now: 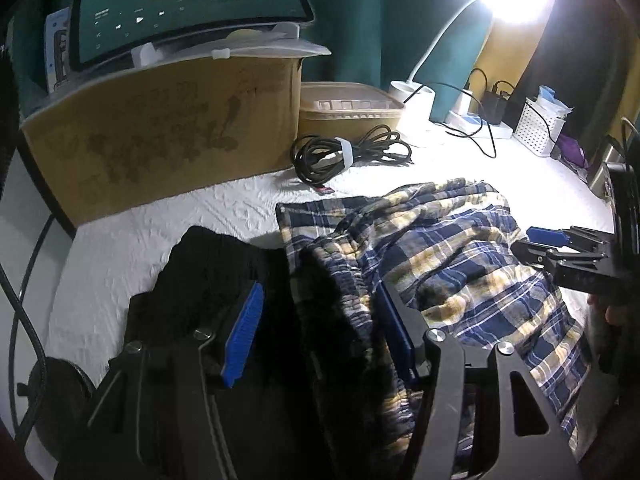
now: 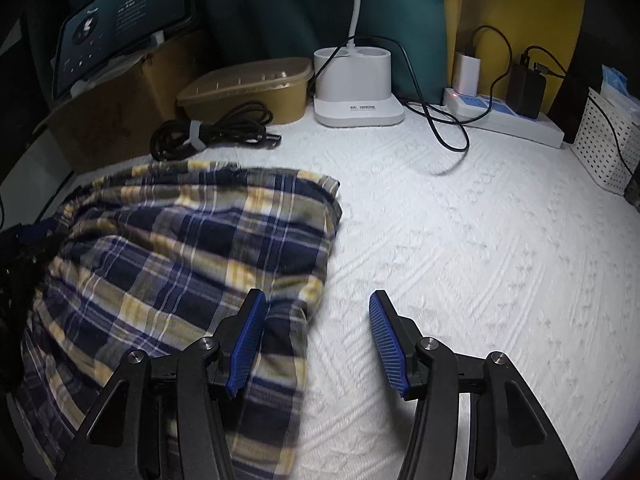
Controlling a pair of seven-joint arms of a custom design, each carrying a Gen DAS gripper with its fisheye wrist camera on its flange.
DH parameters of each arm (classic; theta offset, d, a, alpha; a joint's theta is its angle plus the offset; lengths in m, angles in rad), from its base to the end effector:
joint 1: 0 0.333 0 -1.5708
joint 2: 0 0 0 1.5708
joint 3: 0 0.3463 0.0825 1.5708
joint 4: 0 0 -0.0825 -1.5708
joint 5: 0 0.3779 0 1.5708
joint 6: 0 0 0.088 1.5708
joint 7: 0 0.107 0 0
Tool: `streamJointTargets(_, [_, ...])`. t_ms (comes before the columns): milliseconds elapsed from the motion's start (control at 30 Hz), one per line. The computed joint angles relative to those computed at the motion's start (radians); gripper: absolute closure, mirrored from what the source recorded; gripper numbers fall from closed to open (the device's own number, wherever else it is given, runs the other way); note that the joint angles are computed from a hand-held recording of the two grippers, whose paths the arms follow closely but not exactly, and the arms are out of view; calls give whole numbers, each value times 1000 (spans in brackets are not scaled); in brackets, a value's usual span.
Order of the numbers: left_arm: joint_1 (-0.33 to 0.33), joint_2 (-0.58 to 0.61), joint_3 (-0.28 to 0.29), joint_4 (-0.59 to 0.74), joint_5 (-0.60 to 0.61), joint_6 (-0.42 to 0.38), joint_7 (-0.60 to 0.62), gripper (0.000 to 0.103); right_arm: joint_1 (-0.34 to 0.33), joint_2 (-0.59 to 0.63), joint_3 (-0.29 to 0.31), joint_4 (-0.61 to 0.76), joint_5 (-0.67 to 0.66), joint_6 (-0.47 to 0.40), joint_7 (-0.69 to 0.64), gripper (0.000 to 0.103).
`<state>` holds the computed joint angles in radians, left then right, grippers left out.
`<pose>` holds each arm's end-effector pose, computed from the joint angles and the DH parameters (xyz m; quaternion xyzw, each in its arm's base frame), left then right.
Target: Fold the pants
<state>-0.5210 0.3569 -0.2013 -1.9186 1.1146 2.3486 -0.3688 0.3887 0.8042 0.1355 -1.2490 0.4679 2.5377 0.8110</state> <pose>0.4952 -0.4062 0.3559 -0.7885 0.4955 -0.2253 0.2864 0.7181 0.3677 0.3598 -0.8948 0.3149 -0.0493 0.3126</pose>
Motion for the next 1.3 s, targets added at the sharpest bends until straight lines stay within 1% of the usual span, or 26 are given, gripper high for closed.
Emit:
streamJointTargets(67, [-2,-3,0,-7,0,-3,-12,43,-1,-15,-1,-28,1,17,-9,47])
streamJointTargets(233, [-11,-6,-6,-4,-9,-37,-15,43,-10,-63,2,-111,14,54,-30,47])
streamJointTargets(400, [-31,-17,-17,6,-12,-80,-27,43,-41,-129,30,-210,64,91,-87,47])
streamJointTargets(733, [-76,0,-35,36,-6,-119,-57,43,-65,-221,52,-351,146,110,-202,47])
streamJointTargets(1300, [-137,46,-45,65,-59,-162,-107,43,-104,-327,62,-538,277,144,-370,47])
